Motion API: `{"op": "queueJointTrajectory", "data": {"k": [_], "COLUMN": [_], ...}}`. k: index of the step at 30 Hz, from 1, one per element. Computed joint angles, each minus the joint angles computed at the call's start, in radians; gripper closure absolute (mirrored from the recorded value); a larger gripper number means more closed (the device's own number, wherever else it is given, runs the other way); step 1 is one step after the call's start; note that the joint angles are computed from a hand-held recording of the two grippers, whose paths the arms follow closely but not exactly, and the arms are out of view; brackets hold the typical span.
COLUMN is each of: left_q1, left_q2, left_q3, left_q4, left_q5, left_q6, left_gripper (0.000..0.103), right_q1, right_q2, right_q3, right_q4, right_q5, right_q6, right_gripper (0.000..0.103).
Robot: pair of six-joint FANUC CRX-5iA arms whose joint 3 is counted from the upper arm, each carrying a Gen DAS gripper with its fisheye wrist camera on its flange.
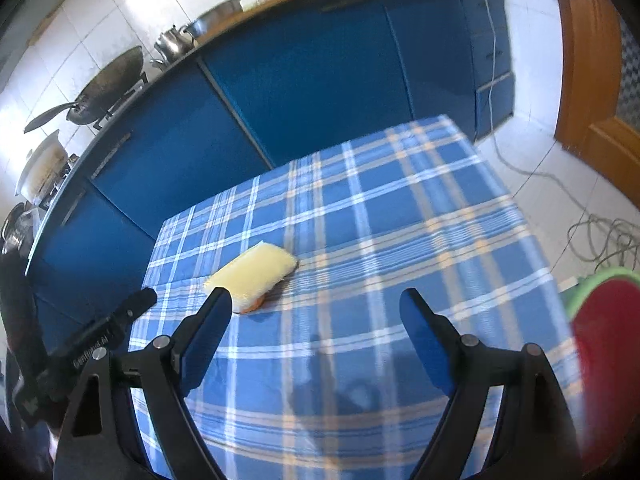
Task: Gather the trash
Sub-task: 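Grasp the yellow sponge with the right gripper while the left gripper approaches the orange glove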
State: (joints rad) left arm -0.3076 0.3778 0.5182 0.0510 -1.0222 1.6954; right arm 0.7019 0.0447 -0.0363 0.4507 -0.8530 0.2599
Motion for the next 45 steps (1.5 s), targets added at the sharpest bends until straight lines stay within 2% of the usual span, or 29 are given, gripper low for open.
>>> {"op": "queueJointTrajectory", "data": {"k": [12,19,25,28,30,33,36,44,45], "left_q1": [0.047,0.064,0.067,0.066,0.062,0.056,0.048,0.016,0.009], "left_q2": [0.011,0.012,0.012,0.015,0.018,0.022,0.026,0.05,0.056], "left_q3": [-0.045,-0.07,-0.084,-0.084,-0.081,-0.076,-0.068,-0.042,-0.034], "left_q4": [0.017,0.042,0.057,0.062,0.063,0.066,0.072,0.103,0.108], "left_q5": [0.015,0.028,0.036,0.036,0.033,0.031,0.03,0.025,0.022], "left_q6": [0.009,0.003,-0.009,-0.013,-0.017,-0.028,-0.038,-0.077,-0.085], "left_gripper": [0.054,0.054,0.054,0.054,0.054,0.054,0.054,0.053,0.051], "right_q1": [-0.035,-0.04,-0.061,-0.068,-0.071,-0.07,-0.059,-0.04,-0.037], "right_q2": [0.202,0.297,0.352,0.347,0.337,0.309,0.278,0.154,0.137], "right_q3": [0.221,0.338,0.413,0.406,0.392,0.35,0.306,0.154,0.136], "right_q4": [-0.133,-0.171,-0.259,-0.291,-0.314,-0.318,-0.268,-0.156,-0.146], "right_q5": [-0.045,-0.086,-0.122,-0.105,-0.089,-0.046,-0.019,0.034,0.035], "right_q6": [0.075,0.108,0.17,0.185,0.203,0.205,0.183,0.124,0.118], "right_gripper": [0.017,0.017,0.018,0.034,0.05,0.059,0.064,0.065,0.065]}}
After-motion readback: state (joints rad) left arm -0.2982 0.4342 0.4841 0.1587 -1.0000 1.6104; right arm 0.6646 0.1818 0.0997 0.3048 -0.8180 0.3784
